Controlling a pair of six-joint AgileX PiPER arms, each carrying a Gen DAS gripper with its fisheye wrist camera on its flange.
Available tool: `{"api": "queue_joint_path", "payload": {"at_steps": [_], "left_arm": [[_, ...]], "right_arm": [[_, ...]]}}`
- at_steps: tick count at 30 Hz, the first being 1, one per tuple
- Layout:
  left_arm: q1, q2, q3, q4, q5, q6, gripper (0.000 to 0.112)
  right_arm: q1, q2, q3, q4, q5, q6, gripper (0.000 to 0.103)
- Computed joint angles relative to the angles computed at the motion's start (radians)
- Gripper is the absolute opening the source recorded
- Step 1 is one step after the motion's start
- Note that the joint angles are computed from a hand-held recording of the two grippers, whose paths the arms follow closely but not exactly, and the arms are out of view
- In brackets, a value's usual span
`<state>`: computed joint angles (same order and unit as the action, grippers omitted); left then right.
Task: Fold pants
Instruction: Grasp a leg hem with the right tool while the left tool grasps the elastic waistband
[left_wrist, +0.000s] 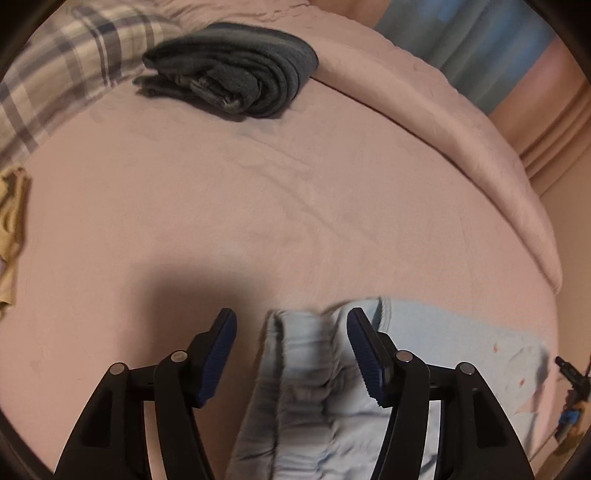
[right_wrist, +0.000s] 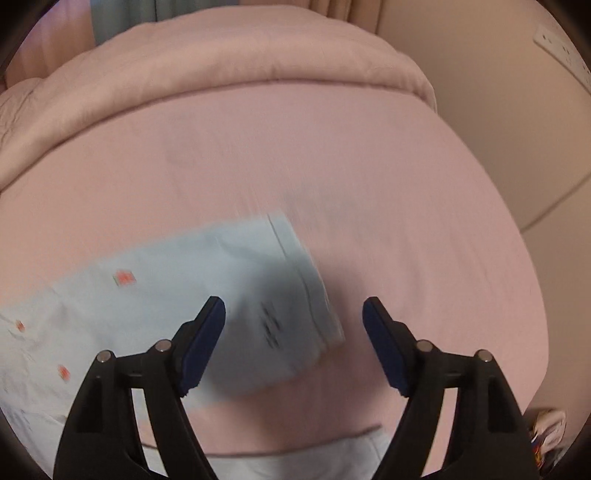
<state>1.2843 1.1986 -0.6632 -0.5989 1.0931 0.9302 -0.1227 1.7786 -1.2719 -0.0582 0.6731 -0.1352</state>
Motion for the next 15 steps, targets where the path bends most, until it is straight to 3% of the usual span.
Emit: {"api": "queue_joint_path", "payload": {"at_steps": [3, 7, 8, 9, 11, 14, 15], "left_arm": [[-0.038, 0.056, 0.002, 0.002, 0.022, -0.010, 0.062], [-0.102, 0.033, 0.056, 0.034, -0.061, -0.004, 0.062], [-0.107, 0.028, 0.075, 0.036, -0.083, -0.003, 0.059], [-0.109, 0.017, 0.086, 0.033, -0.096, 0.004, 0.046], [-0.105, -0.023, 0.106, 0.027, -0.097, 0.031, 0.037], [-0.094, -0.064, 0.124, 0.016, -0.103, 0.039, 0.036], [-0.082, -0.059, 0.124, 0.009, -0.101, 0.043, 0.035]], "right_arm": [[0.051, 0.121, -0.154, -0.048, 0.066, 0.072, 0.079], [0.020, 0.263, -0.310, 0.101, 0.146, 0.018, 0.079], [0.015, 0.273, -0.299, 0.111, 0.135, 0.025, 0.079], [0.016, 0.300, -0.322, 0.100, 0.138, 0.048, 0.079], [0.046, 0.315, -0.332, 0.031, 0.155, 0.126, 0.079], [0.039, 0.326, -0.319, 0.050, 0.133, 0.110, 0.077], [0.029, 0.318, -0.296, 0.087, 0.106, 0.086, 0.070]]}}
